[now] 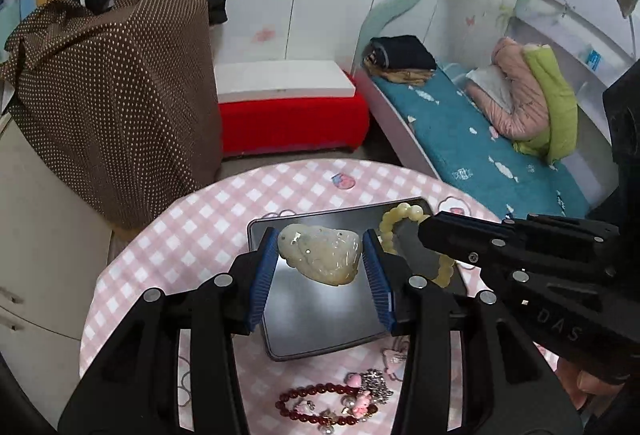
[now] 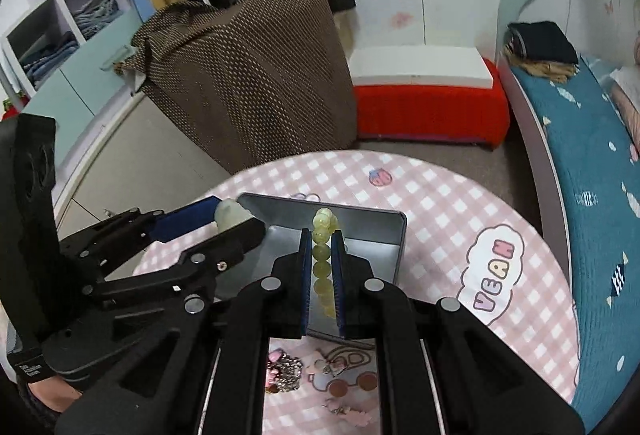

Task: Organize jewelry
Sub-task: 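Carry both items over the grey box and open both tools to drop them, then withdraw both tools from the grey box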

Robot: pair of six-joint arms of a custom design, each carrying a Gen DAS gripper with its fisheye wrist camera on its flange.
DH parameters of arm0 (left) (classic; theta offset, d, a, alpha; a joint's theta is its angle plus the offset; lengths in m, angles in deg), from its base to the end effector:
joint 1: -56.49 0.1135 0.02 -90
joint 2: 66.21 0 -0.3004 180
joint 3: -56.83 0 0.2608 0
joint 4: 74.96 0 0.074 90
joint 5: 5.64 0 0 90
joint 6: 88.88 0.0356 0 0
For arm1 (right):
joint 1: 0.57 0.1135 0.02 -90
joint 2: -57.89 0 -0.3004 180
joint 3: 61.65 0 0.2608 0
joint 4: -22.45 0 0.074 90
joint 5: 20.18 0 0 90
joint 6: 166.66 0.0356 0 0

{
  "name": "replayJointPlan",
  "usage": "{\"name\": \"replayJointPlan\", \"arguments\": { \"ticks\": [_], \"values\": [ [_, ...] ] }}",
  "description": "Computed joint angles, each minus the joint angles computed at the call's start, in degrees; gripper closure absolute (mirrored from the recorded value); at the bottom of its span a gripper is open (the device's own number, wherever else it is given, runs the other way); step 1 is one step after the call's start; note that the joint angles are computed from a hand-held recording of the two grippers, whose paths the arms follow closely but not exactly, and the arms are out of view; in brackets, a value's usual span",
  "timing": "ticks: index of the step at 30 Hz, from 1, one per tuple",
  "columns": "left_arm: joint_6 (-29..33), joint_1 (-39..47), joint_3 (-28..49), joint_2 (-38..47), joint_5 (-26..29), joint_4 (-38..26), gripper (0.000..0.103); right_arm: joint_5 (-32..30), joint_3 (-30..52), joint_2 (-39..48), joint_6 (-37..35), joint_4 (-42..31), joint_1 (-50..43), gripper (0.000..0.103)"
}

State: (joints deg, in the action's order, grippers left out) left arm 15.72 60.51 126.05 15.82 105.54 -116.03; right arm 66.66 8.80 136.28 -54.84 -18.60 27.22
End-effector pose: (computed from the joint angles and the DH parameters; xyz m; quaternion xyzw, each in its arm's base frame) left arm 0.2960 0.0079 0.2666 0.1429 0.9253 -0.1231 0.3290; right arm 0.2554 0.1368 0.2891 -0.0584 0.9345 0.1703 0.3070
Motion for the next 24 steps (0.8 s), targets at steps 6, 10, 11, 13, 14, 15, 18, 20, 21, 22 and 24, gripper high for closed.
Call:
{"name": "replayJointPlan", "arguments": {
  "ticks": [6,10,11,13,14,15,18,20,21,22,24],
  "values": [
    [-0.3,0.4,0.2,0.7,-0.8,0.2,0.039,-0.6,-0.1,0.4,1.0,0.0,-1.1,0.089],
    [-1.0,3.3,0.1,-0.9,0.6,0.7,0.011,-0.1,-1.0,-1.3,2.2,0.2,-2.0,0.058],
    [-1.1,4.2,-0.2,-1.7,1.2,0.8,0.010,0.8,-1.6,-2.3,2.6,0.2,-2.4,0.048],
    [-1.2,6.0,-0.7,-3.8,1.6,0.6,0.007,3.6,-2.9,-4.8,3.9,0.2,-2.5,0.016],
    [-1.0,6.3,-1.1,-4.9,0.7,0.6,0.007,2.8,-4.0,-6.5,4.4,1.0,-3.0,0.008],
    [-0.8,6.7,-1.5,-6.1,0.0,0.6,0.007,2.9,-4.6,-7.8,4.9,1.3,-3.0,0.007],
    [-0.4,8.7,-2.7,-10.4,0.2,-0.8,0.005,7.6,-4.6,-10.7,6.2,-1.1,-0.9,0.007],
    [-0.1,9.8,-3.6,-14.2,-0.1,-1.9,0.005,10.7,-5.0,-13.2,7.8,-2.6,0.9,0.007],
    [0.1,10.3,-4.0,-15.8,0.2,-2.5,0.005,12.6,-4.9,-14.5,8.6,-3.5,2.2,0.007],
    [0.5,11.1,-4.4,-18.1,0.5,-3.6,0.005,14.5,-4.8,-15.6,9.3,-4.2,3.6,0.007],
    [1.0,12.6,-4.8,-21.4,1.5,-5.4,0.005,18.7,-4.1,-17.6,10.5,-6.5,7.1,0.007]
  ]
}}
